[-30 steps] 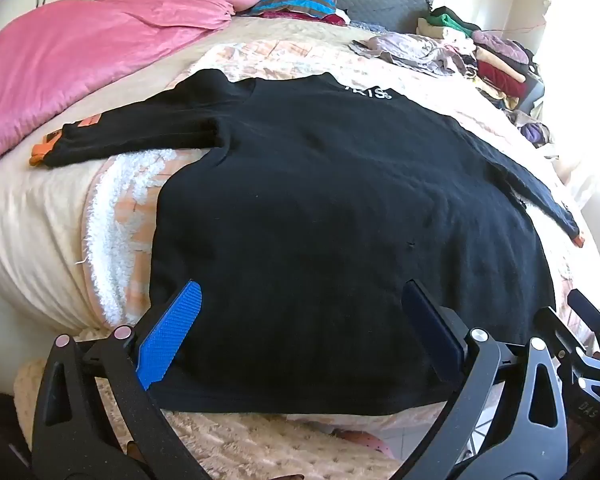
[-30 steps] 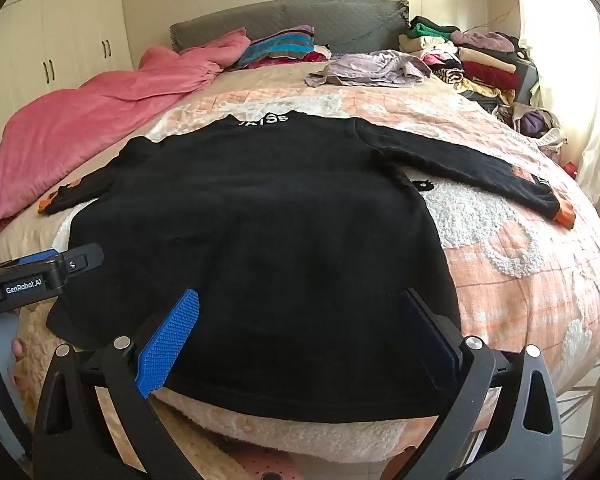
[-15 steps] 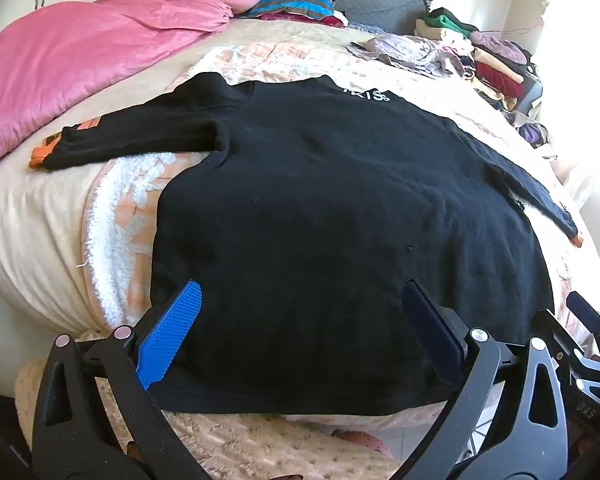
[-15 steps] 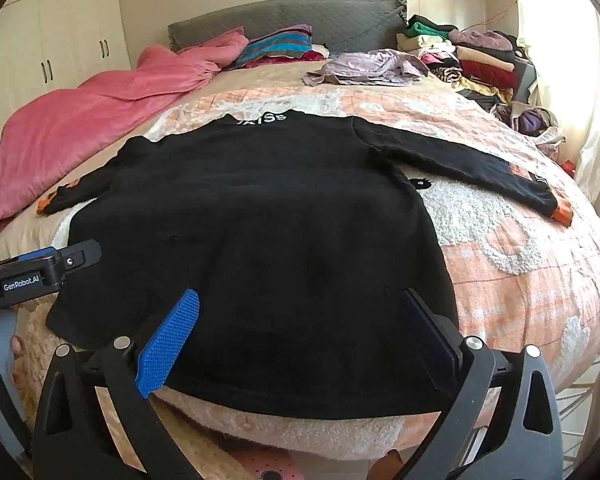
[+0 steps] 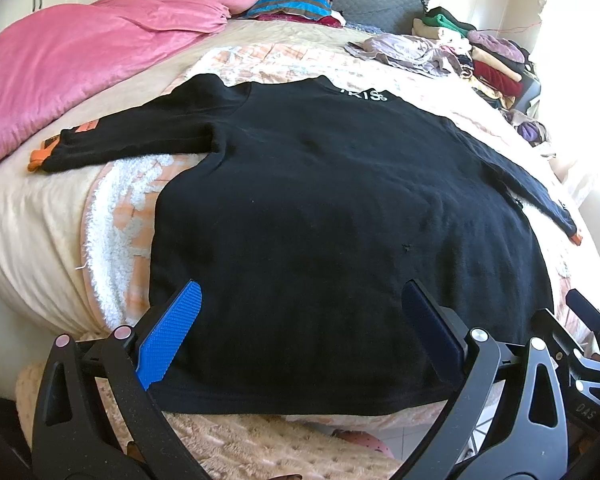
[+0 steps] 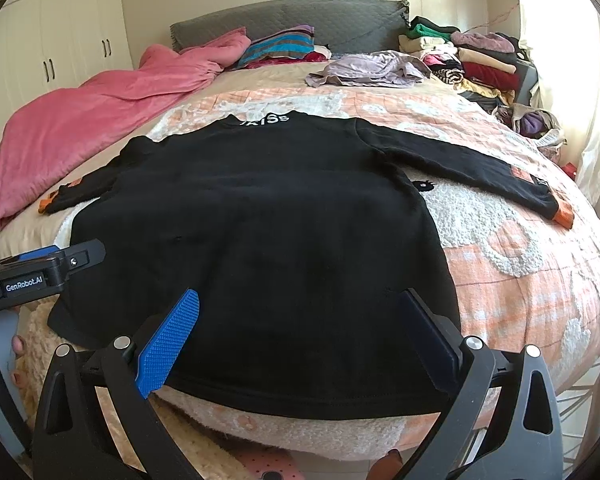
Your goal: Fold small clothes
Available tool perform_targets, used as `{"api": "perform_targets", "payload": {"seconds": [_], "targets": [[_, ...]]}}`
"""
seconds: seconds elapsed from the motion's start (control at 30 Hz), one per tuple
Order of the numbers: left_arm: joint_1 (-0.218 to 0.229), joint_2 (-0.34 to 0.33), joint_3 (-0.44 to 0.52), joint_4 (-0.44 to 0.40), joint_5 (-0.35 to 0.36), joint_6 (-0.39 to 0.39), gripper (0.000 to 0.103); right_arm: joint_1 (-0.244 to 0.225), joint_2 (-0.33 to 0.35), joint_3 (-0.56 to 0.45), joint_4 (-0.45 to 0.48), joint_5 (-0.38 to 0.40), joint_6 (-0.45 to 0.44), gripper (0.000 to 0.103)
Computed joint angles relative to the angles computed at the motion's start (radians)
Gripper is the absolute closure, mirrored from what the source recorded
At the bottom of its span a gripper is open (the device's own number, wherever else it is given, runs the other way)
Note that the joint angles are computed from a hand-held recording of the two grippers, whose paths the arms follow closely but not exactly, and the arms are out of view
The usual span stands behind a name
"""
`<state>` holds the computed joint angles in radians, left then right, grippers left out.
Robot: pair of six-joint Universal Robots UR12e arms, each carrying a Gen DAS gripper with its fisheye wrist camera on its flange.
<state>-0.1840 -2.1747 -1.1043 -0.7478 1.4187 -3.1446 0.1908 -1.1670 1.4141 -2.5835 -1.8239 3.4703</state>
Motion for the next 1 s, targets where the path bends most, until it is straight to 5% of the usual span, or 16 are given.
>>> {"api": "perform_targets", "payload": {"seconds": [1.0], "targets": [[-0.002, -0.001, 0.002, 0.002, 0.000, 0.006, 0.009, 0.004, 0.003, -0.002, -0.009, -0.014, 0.001, 0.004]]}}
